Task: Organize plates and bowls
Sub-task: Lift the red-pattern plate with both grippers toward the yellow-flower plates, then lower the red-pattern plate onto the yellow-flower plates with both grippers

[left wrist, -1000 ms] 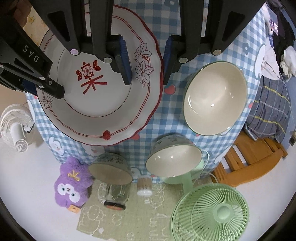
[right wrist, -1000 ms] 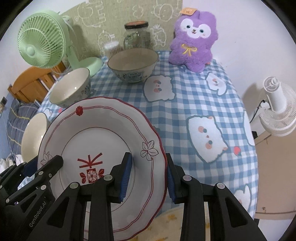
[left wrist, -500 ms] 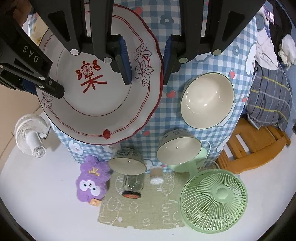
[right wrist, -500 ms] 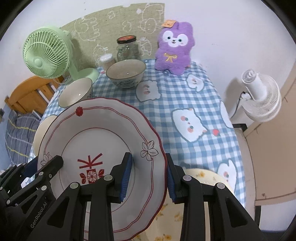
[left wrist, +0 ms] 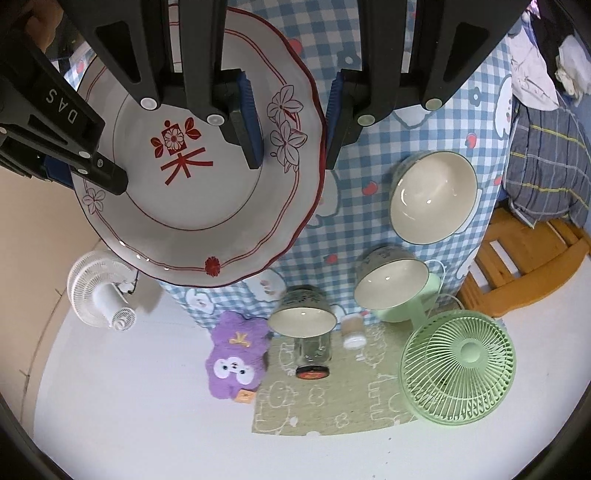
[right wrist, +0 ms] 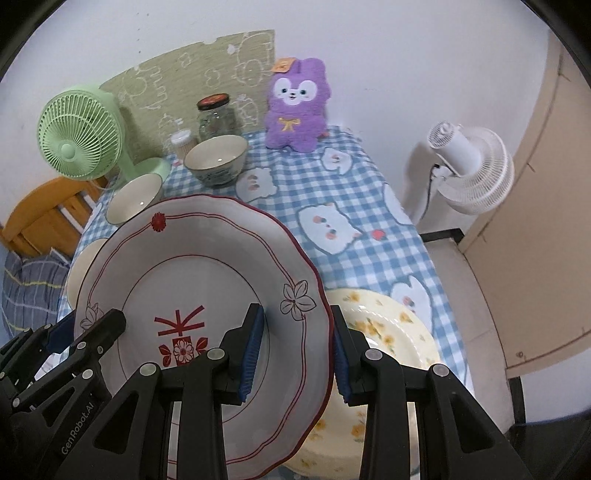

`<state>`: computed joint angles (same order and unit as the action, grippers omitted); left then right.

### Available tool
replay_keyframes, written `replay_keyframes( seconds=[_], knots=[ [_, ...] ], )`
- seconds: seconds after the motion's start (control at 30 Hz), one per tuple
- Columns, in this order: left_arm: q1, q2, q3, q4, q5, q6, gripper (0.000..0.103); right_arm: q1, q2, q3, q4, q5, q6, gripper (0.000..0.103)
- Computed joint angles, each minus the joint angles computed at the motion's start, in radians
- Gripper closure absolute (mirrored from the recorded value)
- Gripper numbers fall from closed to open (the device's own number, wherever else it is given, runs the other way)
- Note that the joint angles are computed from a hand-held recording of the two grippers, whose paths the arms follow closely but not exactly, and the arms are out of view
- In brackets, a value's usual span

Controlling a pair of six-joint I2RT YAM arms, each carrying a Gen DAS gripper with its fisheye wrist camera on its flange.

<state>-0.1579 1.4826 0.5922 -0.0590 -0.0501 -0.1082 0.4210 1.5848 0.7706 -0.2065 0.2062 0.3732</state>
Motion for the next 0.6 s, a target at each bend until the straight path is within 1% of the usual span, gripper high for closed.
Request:
replay_keyframes(
  seconds=[0.13,0.27,0.37,0.43,0.53,0.6],
  knots=[
    [-0.061,-0.018,-0.017,-0.002,-0.029,-0.056,0.072,-0.034,-0.051,-0.047,0.003,-0.012,-0.029,0.066],
    [-0.125,-0.004,-0.013,-0.012,-0.064,-0.133,0.072,-0.095,-0.065,-0.074,0.009,-0.057,-0.097,0.066],
    [-0.176,0.033,-0.008,0.002,-0.086,-0.187,0.072,-0.142,-0.061,-0.094,0.022,-0.079,-0.146,0.066],
    [-0.224,0.069,0.003,0.008,-0.130,-0.236,0.072,-0.181,-0.039,-0.100,0.031,-0.111,-0.183,0.066],
    [-0.258,0.133,0.016,0.028,-0.135,-0.314,0.072,-0.222,-0.011,-0.111,0.052,-0.124,-0.242,0.066],
    [-0.286,0.169,0.020,0.043,-0.144,-0.347,0.072,-0.252,0.017,-0.113,0.067,-0.138,-0.276,0.066]
  ],
)
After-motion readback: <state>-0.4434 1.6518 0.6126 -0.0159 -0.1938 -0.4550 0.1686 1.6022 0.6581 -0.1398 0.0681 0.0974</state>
